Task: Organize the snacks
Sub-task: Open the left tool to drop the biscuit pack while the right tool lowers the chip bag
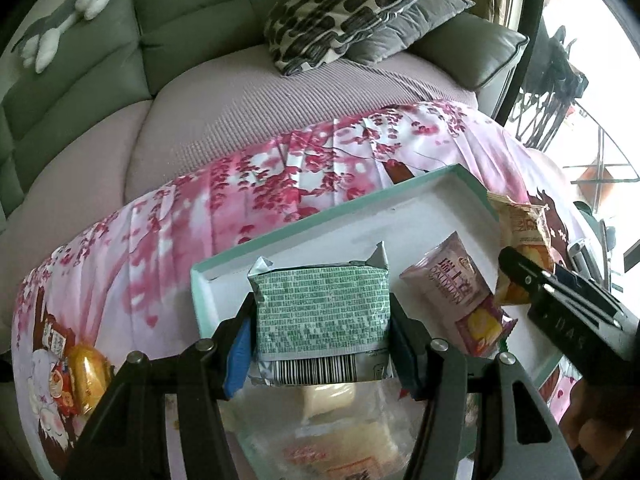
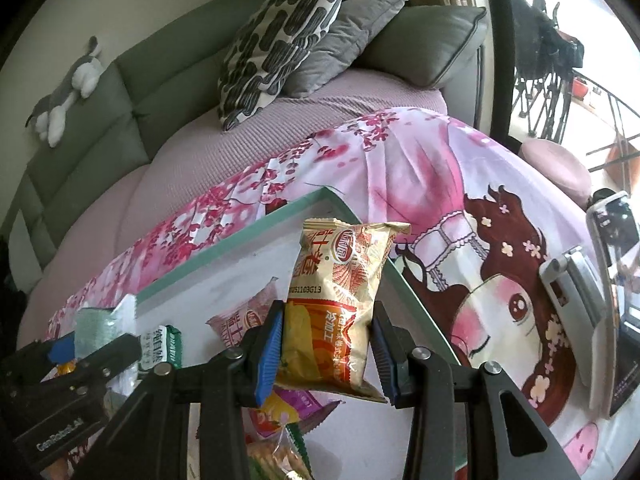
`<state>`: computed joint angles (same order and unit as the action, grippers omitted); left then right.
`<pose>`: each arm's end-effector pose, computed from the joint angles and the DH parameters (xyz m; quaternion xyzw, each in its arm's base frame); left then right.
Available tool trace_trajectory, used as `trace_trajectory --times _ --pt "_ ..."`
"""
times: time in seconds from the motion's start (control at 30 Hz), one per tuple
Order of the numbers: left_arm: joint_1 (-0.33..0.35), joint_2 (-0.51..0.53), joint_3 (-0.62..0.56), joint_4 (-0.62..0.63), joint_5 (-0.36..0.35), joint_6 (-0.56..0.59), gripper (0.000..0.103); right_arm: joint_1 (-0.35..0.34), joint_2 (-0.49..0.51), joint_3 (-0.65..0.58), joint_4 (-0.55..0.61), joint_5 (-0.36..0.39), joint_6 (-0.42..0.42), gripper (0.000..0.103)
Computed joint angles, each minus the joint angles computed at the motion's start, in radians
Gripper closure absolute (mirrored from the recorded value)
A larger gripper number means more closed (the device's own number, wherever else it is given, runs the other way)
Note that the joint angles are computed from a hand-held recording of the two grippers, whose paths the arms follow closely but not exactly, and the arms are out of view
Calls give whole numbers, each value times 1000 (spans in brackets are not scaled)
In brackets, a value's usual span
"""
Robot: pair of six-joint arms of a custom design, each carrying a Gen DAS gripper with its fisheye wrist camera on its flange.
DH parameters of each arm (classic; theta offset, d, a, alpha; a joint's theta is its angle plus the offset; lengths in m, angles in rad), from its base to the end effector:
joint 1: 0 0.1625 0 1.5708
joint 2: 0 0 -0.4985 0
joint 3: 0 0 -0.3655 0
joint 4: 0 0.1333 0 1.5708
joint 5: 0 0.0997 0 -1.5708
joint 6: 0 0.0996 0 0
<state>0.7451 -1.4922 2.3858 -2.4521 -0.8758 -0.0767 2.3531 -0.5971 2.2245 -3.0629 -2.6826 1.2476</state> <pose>-0.1361 -0.3936 0.2969 0.3459 0.8743 -0.1433 0.3090 0.3727 -0.3126 0.0207 -0.1607 -0.8329 0.4169 0.3266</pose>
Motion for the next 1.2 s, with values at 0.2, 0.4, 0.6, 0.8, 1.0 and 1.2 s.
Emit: trace_trajectory --times 0.2,0.4,0.6,0.8,1.0,1.2 --pt "-3 45 -1 -4 7 -39 42 -14 8 15 -49 15 -31 59" --pt "-4 70 -1 6 5 -63 42 -20 8 20 -63 33 -36 59" --pt "-2 84 0 13 1 -69 42 -24 -5 23 -26 51 -1 59" --pt "3 93 -2 33 0 -77 41 -24 -7 18 -2 49 13 58" --pt "4 82 -5 38 -6 -77 35 -23 -15 7 58 45 40 55" --pt "-2 53 -16 79 8 -103 34 -24 -26 0 123 50 71 45"
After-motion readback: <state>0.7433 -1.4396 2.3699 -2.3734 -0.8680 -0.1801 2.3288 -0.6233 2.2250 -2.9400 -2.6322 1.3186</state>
